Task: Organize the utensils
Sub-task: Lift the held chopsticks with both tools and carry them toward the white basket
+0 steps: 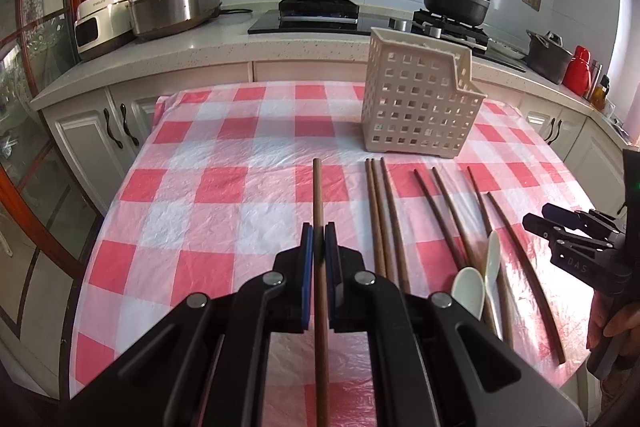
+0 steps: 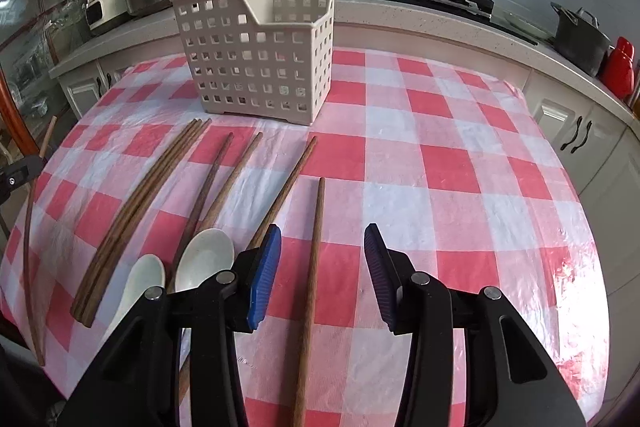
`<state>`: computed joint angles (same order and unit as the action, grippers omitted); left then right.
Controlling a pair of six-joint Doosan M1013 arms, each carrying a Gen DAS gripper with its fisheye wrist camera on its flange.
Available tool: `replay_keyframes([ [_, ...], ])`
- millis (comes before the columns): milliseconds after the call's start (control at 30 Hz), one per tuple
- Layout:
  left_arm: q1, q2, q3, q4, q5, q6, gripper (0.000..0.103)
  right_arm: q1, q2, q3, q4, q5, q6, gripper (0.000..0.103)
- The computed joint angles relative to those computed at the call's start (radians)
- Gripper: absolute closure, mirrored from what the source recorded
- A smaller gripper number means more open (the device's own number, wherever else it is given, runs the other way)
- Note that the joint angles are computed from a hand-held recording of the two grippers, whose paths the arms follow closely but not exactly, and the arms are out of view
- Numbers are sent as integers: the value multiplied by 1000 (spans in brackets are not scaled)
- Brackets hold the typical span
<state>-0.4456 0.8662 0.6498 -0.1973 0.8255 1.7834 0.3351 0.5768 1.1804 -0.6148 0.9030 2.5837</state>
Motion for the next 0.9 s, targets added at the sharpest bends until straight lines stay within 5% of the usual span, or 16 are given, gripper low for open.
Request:
replay_keyframes([
  [267, -1, 66, -100, -12, 95, 2, 97, -37, 61, -73, 111, 45, -122, 76],
  [333, -3, 81, -127, -15, 116, -1, 97, -40, 66, -83, 134, 40, -152, 99],
  [567, -8, 76, -130, -26, 108, 16, 97, -35, 16, -12, 69, -56, -54, 98],
  [900, -19, -38, 26, -88, -72, 92, 97, 6, -106, 108, -290, -173, 267, 98],
])
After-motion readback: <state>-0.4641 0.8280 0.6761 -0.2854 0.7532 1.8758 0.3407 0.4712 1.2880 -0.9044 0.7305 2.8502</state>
